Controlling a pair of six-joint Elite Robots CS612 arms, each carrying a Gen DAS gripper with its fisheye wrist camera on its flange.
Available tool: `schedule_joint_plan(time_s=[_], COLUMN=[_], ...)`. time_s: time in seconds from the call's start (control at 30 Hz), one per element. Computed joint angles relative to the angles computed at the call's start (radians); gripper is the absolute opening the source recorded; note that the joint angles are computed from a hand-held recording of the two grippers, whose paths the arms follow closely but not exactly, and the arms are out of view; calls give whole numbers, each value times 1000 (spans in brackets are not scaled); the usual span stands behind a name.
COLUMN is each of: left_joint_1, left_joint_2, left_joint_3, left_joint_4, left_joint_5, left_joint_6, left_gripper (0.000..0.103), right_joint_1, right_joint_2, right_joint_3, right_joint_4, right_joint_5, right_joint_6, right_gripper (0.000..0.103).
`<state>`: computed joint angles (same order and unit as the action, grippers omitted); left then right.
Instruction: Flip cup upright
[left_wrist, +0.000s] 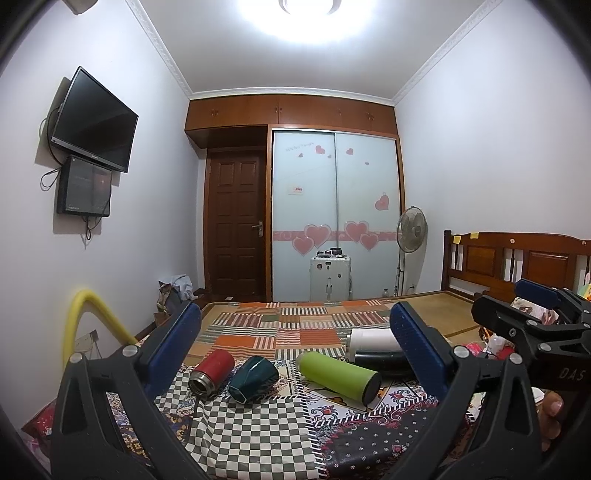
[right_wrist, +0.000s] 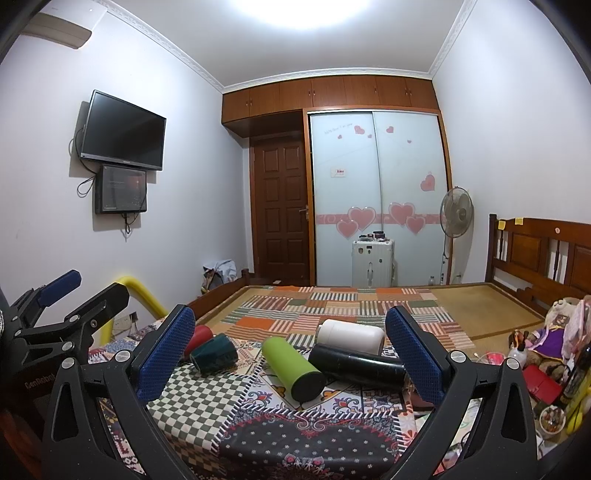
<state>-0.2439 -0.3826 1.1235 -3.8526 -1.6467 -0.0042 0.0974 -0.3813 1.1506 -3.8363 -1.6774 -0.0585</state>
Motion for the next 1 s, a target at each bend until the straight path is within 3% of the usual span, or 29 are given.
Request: schedule_joint_plan(time_s=[0.53,1.0], left_joint_1=[5,3], left_joint_2=[3,33], left_joint_3=[-10,-70], left_joint_4=[14,100], left_joint_5=[-10,-12], left_joint_6=[-12,8], left_gripper=[103,103], right_joint_1=[-1,-8], right_joint_2=[-3,16], right_joint_3=[3,-38], right_joint_4=[4,76], right_joint_5=[-3,-10], right_joint_6=[1,-15], right_gripper=[103,103])
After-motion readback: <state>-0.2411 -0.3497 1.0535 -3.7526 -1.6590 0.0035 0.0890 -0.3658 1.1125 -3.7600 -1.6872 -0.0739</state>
